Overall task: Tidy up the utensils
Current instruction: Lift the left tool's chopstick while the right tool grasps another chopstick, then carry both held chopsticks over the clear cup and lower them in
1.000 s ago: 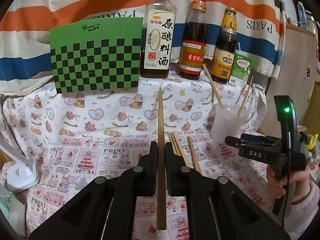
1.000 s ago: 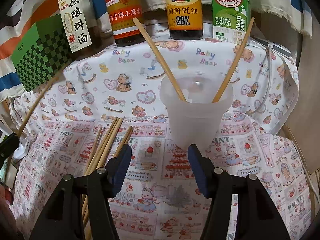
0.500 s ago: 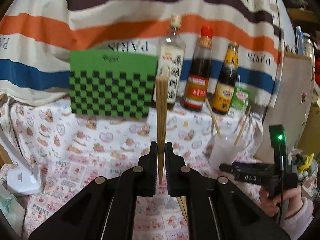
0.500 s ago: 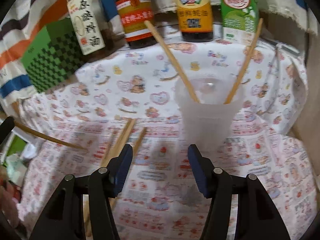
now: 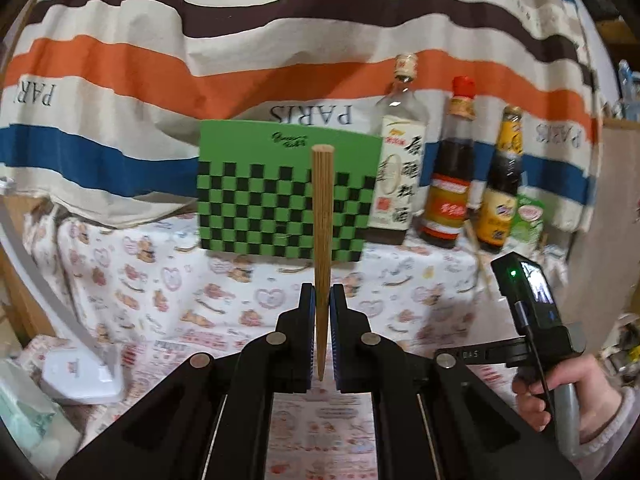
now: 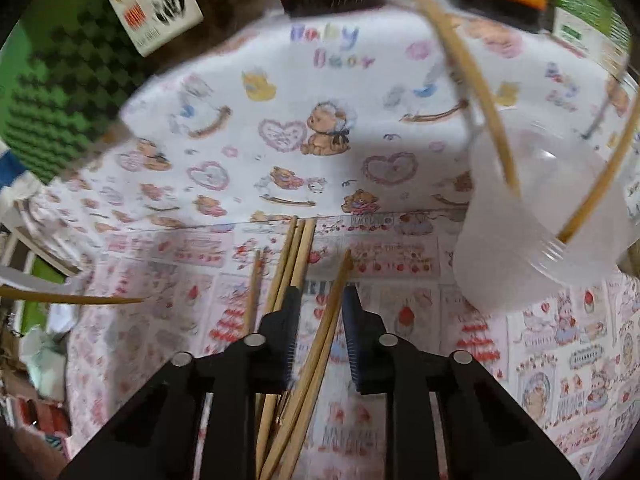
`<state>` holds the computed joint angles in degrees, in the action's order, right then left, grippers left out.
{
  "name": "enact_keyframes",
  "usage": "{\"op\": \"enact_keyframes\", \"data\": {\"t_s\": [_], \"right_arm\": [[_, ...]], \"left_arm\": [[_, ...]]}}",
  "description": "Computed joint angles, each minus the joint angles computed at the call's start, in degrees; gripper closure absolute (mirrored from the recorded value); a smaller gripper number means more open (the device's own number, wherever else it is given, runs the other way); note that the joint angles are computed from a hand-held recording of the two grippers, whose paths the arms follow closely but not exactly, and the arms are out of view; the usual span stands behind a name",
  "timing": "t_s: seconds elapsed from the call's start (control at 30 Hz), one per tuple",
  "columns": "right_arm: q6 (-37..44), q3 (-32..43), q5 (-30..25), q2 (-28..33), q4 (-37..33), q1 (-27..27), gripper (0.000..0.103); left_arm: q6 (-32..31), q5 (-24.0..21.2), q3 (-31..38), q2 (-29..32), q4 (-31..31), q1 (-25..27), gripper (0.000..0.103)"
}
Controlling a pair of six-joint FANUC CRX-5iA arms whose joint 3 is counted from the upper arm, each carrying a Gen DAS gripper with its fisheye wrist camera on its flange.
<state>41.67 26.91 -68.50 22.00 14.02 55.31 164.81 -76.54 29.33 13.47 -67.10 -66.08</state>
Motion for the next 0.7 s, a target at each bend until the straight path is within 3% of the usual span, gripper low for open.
{"op": "enact_keyframes", "data": {"t_s": [0.2,0.27,0.37,0.7], "right_arm": [[-0.79,2.25,-2.88,3.31,2.24,0.26,0.084],[-0.85,3.03,-4.08,4.24,1.98,0.21,0.092],[-0.47,2.03,-3.07,3.83,2.00,0.16,0.094],[-4.36,-8.65,10.78,-7.66,7.85,2.67,0.097]], "left_arm": [[0.47,-1.36,-0.03,-0.11,-0.29,0.00,0.097],[0.37,-1.53,0.01,-0.06,-0.51,-0.08,0.097],[-0.23,-1.76,0.48,0.35,-0.44,-0.05,0.097],[0.38,-0.25,-0.19,-0.38,-0.80,-0.63,0.097]]}}
